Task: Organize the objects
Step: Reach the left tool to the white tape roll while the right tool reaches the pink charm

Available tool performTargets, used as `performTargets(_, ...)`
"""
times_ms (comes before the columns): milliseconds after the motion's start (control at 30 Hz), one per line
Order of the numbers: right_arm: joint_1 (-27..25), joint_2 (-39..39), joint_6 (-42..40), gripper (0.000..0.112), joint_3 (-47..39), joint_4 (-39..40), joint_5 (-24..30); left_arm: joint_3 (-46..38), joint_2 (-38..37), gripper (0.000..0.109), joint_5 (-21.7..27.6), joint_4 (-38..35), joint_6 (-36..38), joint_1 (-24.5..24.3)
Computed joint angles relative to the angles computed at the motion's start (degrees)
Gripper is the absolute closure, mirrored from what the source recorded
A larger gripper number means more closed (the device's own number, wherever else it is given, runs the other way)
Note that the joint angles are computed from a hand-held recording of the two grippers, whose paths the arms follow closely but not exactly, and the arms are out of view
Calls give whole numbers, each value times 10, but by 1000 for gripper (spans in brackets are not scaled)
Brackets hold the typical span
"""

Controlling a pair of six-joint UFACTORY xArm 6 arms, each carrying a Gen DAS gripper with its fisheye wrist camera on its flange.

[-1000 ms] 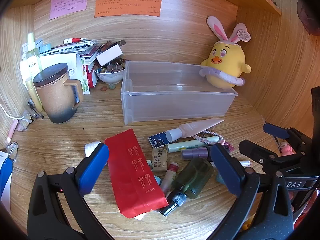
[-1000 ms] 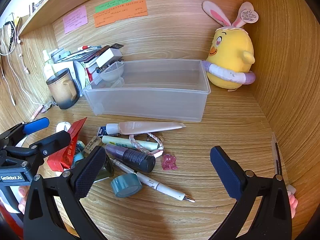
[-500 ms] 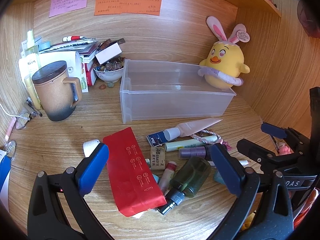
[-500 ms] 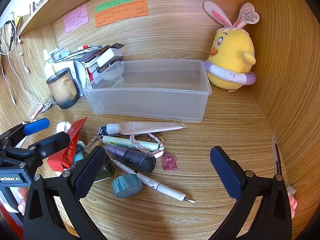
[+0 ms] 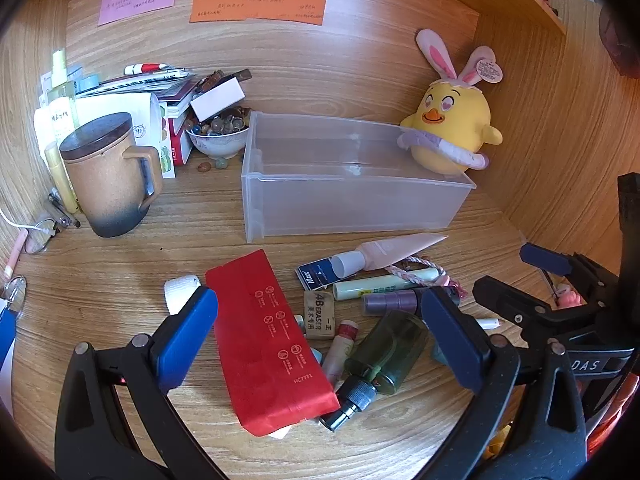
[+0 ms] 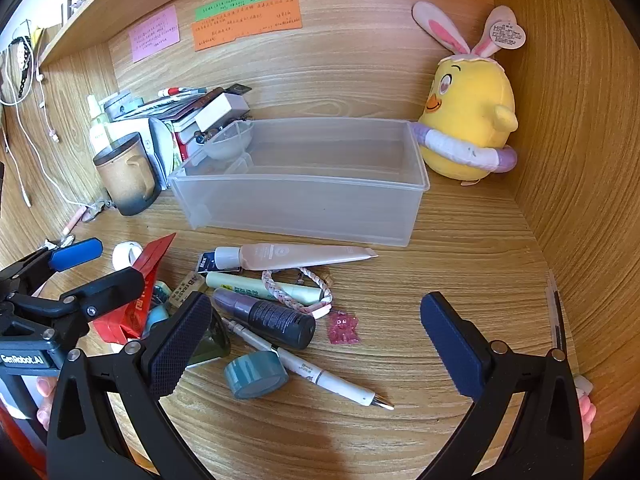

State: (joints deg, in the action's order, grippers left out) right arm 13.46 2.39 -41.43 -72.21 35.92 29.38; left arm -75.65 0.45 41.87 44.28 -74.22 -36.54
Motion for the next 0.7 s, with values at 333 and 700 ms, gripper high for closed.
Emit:
performTargets(333,-9,8,8,10,-1,17,10,60,-44,21,-8,-7,-19,20)
performTargets(700,-21,20,26,43,-2,0,28,133,-87,37,-33,-84,-26,80)
